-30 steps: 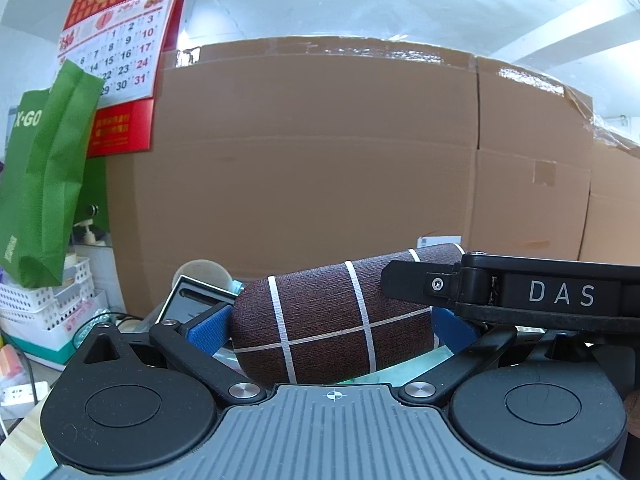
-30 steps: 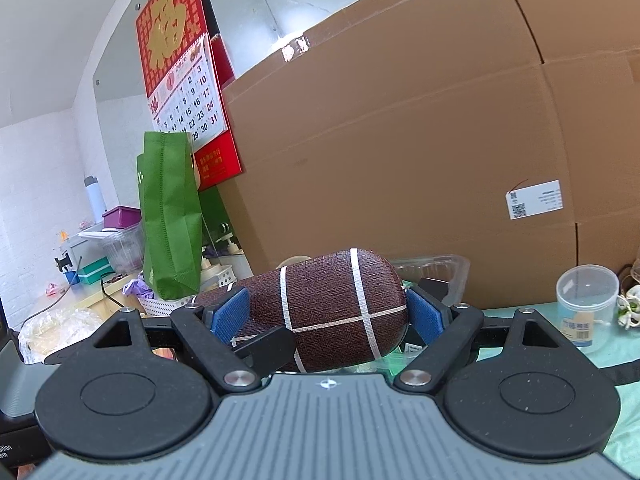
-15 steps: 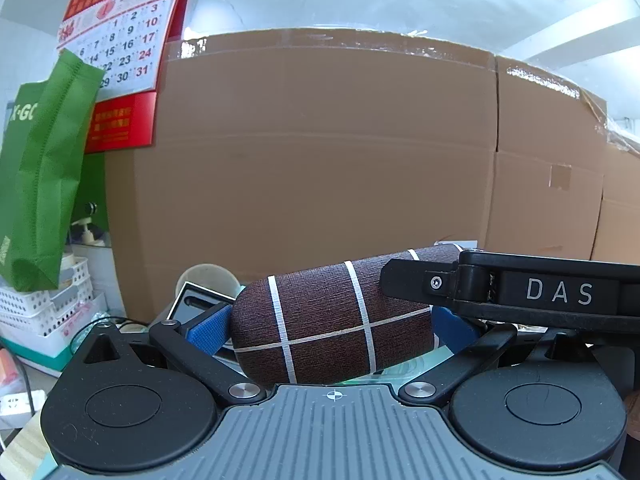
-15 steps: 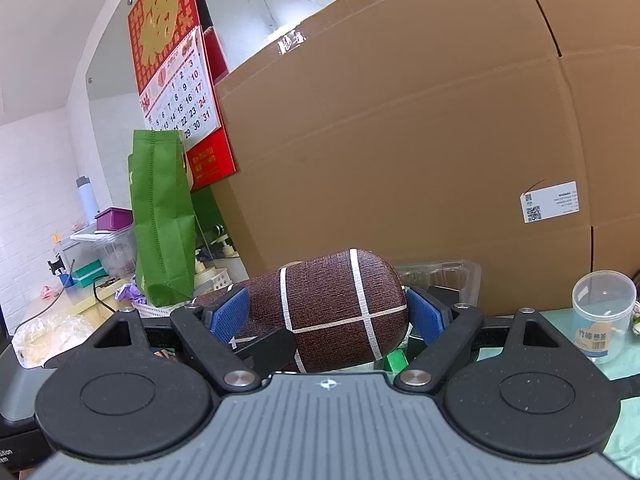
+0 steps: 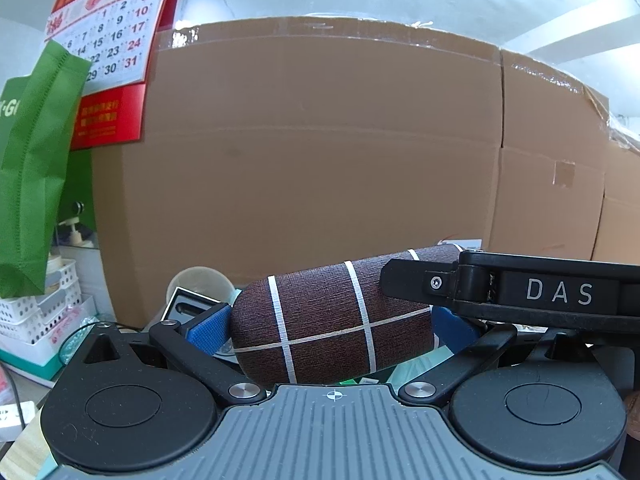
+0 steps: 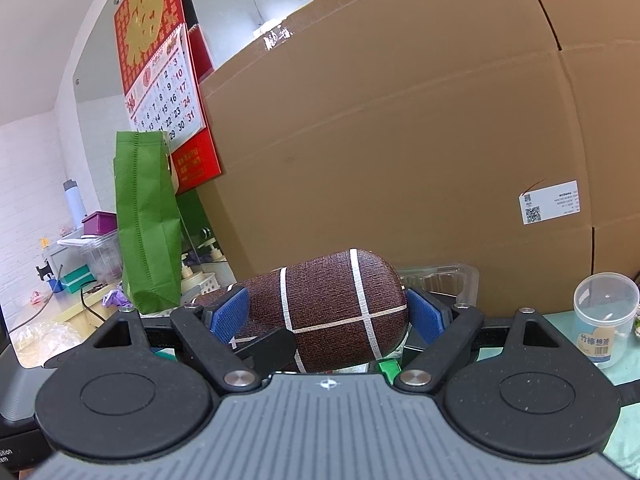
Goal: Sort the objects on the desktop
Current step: 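Carry the glasses case with the right gripper over the clear bin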
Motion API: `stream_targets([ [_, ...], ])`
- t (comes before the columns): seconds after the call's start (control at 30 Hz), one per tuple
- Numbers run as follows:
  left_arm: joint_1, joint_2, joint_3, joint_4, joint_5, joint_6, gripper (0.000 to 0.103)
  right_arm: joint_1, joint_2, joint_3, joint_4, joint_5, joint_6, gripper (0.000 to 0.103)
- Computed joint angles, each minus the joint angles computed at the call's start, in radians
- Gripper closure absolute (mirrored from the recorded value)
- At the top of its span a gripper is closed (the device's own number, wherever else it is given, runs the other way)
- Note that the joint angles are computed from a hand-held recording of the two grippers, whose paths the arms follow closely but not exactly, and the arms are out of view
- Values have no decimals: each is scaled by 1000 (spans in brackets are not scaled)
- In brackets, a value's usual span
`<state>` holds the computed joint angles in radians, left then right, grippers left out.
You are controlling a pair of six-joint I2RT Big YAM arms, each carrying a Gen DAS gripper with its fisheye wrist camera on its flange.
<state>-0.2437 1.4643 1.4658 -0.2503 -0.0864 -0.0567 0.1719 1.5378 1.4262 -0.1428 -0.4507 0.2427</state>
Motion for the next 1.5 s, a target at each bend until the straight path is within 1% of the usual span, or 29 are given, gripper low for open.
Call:
stream_targets([
  [0.33, 21, 62, 47, -20, 30, -7, 0, 6, 67, 54, -23, 12, 0, 15],
  [0.5, 24, 113, 93, -41, 41, 2, 0, 0, 116, 95, -34, 16, 20, 15],
  [1.0, 42, 307, 361, -94, 97, 79, 0, -23, 275, 302, -42, 33, 80, 15],
  [1.5, 49, 466, 572, -194, 127, 84, 0, -37, 403, 470, -124, 47, 107, 15],
])
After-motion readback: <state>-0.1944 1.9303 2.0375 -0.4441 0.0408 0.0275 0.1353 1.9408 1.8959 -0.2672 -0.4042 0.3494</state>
